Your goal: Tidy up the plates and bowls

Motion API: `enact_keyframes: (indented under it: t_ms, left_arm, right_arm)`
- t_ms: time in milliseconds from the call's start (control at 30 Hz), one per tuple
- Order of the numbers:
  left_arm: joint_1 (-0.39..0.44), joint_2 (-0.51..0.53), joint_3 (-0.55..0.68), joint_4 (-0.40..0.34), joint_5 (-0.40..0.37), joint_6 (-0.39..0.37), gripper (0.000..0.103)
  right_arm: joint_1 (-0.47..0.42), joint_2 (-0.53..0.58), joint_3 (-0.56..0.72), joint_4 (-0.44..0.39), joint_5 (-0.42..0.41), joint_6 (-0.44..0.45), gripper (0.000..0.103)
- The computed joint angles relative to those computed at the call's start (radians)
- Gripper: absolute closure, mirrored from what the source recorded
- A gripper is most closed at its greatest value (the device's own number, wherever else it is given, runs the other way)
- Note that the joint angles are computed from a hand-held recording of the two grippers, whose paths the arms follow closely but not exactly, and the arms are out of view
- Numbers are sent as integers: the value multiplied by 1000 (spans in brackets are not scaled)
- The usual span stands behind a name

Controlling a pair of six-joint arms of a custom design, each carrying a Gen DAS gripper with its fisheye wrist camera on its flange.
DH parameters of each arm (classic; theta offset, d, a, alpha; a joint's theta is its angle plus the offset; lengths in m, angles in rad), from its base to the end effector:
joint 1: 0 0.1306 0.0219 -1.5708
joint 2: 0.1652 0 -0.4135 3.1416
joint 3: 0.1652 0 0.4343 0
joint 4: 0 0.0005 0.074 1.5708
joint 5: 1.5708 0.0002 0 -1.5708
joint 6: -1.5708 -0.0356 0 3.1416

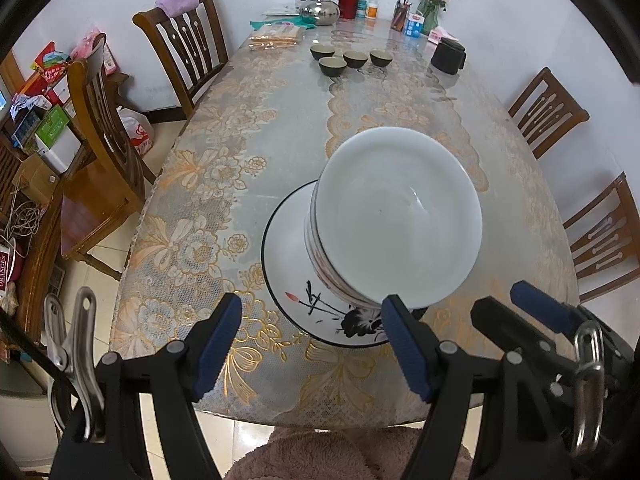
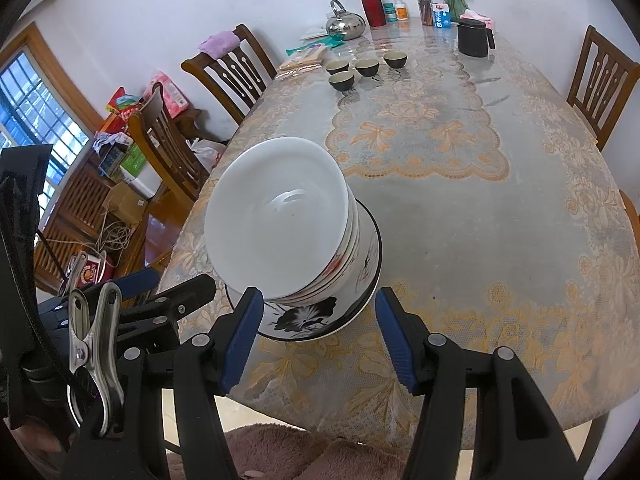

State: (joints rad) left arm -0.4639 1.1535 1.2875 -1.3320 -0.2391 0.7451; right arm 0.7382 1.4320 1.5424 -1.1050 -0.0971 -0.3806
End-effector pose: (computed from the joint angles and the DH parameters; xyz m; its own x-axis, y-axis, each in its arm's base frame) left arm 0.3510 -0.1668 0.4879 -0.8546 -0.3090 -0.4173 -0.3019 0.9496 -0.0848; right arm 0.3856 0.3548 0.4999 -0.8392 -0.2636 -0.4756 -0.4277 0.8602 0.2779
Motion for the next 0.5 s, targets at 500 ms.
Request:
enact_keyframes:
  t_ms: [500]
  left_arm:
    - [1,-19,-7,11,11,-22,27]
  right_arm:
    - [0,0,1,0,1,-1,43]
